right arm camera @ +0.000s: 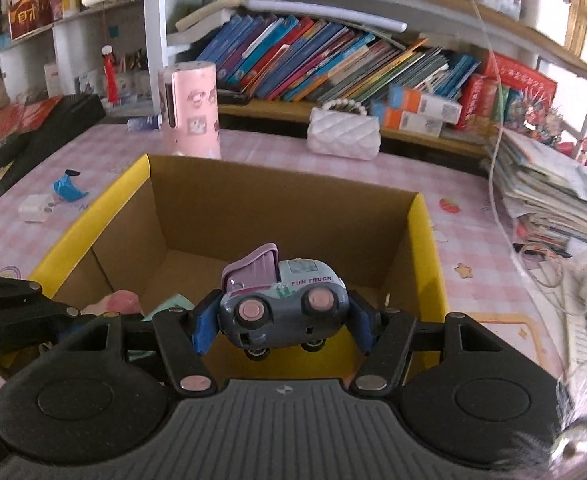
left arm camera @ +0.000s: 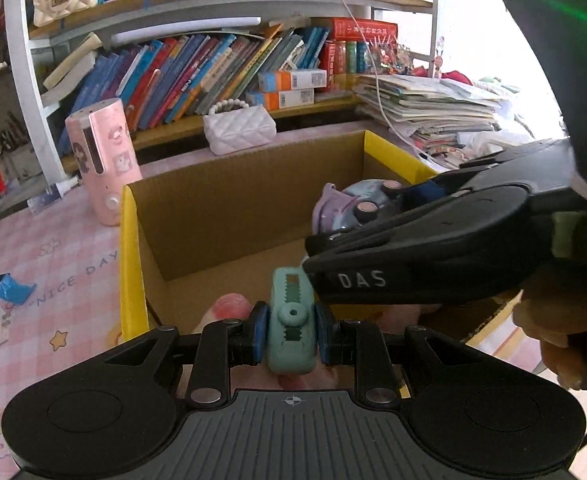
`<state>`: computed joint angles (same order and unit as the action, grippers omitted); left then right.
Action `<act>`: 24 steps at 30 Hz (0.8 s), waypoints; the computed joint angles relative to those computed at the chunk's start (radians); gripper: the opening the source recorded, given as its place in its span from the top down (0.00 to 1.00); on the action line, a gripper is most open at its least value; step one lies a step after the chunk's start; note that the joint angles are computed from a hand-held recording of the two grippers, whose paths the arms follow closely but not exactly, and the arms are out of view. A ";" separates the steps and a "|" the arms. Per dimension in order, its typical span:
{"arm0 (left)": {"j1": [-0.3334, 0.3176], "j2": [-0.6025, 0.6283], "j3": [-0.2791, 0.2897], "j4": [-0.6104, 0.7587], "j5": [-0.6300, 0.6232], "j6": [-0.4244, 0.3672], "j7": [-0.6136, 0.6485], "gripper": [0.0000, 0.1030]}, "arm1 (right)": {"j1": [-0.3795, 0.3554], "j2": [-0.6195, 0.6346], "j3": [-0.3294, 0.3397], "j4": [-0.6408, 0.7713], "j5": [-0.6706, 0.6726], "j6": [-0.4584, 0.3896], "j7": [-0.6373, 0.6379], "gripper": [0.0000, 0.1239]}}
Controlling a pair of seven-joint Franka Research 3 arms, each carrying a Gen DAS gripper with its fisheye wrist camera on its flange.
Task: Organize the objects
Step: 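Lower both toys into the yellow box and open both tools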
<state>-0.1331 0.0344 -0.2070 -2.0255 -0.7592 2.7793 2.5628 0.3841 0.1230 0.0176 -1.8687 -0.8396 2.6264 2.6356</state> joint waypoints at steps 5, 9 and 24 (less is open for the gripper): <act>0.001 0.009 -0.003 0.004 0.012 0.015 -0.012 0.77 | -0.003 0.038 -0.004 0.040 0.056 0.007 -0.084 0.50; 0.004 0.007 -0.007 0.000 -0.005 0.024 0.002 0.74 | 0.008 0.061 -0.016 0.062 0.082 0.007 -0.126 0.50; -0.014 -0.055 0.020 -0.029 -0.289 0.029 0.251 0.34 | 0.052 0.022 -0.042 0.044 0.028 -0.022 -0.028 0.42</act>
<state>-0.1467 -0.0206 -0.1867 -2.0542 -1.0483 2.8084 2.8134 0.4359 0.1450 -0.0245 -1.8249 -0.8112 2.6041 2.6072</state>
